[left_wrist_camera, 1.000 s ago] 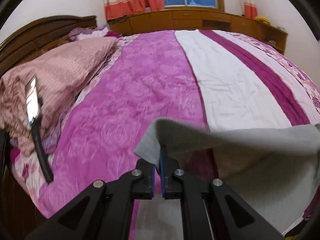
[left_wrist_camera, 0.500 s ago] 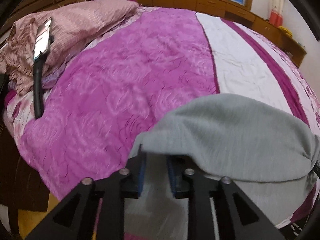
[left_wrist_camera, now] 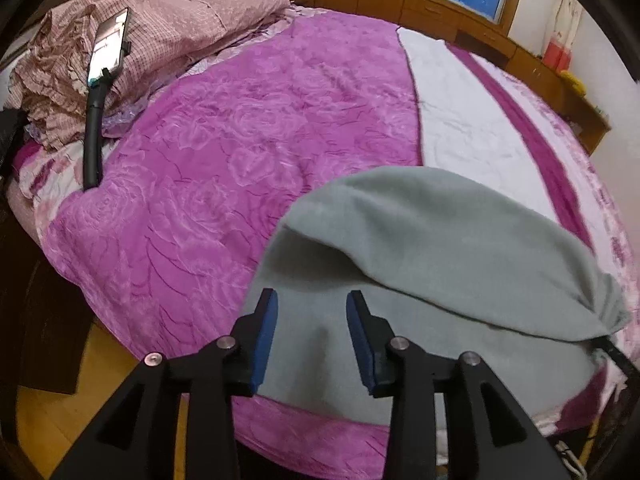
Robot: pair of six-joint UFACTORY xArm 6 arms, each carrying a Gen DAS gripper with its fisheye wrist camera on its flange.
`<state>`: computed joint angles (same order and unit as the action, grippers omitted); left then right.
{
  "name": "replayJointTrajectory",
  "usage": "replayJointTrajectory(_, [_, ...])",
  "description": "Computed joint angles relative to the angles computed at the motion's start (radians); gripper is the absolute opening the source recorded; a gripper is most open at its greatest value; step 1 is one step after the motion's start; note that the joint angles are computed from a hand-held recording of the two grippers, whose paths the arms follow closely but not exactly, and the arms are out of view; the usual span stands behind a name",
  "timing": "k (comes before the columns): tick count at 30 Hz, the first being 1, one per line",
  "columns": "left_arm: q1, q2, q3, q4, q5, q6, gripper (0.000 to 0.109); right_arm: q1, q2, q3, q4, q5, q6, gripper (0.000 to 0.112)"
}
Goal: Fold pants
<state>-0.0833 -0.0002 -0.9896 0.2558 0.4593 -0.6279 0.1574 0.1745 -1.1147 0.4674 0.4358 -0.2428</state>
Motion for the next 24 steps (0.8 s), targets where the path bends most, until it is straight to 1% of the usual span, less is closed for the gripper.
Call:
replayJointTrajectory(2, [-0.004,-0.01,0.011,-0.051,-0.023,0.023,0.039,0.0,-0.011,0.011,0.007,0.002,0.005,0.026])
replayJointTrajectory(5, [-0.017,-0.01,0.024,-0.19,-0.084,0.105,0.042,-0.003,-0.026,0.02,0.028,0.019,0.02,0.029])
replayJointTrajectory(7, [-0.023,0.007,0.013,-0.237,-0.1,0.131,0.042,-0.003,-0.039,0.028,0.053,0.026,0.017,0.031])
replayJointTrajectory(10, [-0.024,0.05,-0.021,-0.237,-0.117,0.111,0.042,-0.004,-0.059,0.034,0.129,0.047,-0.014,0.037])
replayJointTrajectory(14, [-0.019,0.108,-0.063,-0.232,-0.148,0.098,0.042,0.001,-0.066,0.025,0.218,0.091,-0.036,0.047])
replayJointTrajectory(16, [-0.016,0.134,-0.083,-0.227,-0.155,0.095,0.042,0.006,-0.055,0.007,0.278,0.139,-0.05,0.049])
replayJointTrajectory(19, [-0.013,0.172,-0.1,-0.274,-0.185,0.139,0.042,0.027,-0.019,-0.034,0.349,0.204,-0.066,0.049])
replayJointTrajectory(22, [-0.016,0.205,-0.114,-0.401,-0.203,0.242,0.041,0.053,0.037,-0.089,0.371,0.245,-0.063,0.049])
replayJointTrajectory(23, [-0.017,0.215,-0.118,-0.44,-0.204,0.274,0.041,0.064,0.063,-0.113,0.36,0.245,-0.045,0.049])
replayJointTrajectory(24, [-0.016,0.22,-0.119,-0.448,-0.204,0.282,0.041,0.072,0.083,-0.133,0.349,0.238,-0.03,0.049])
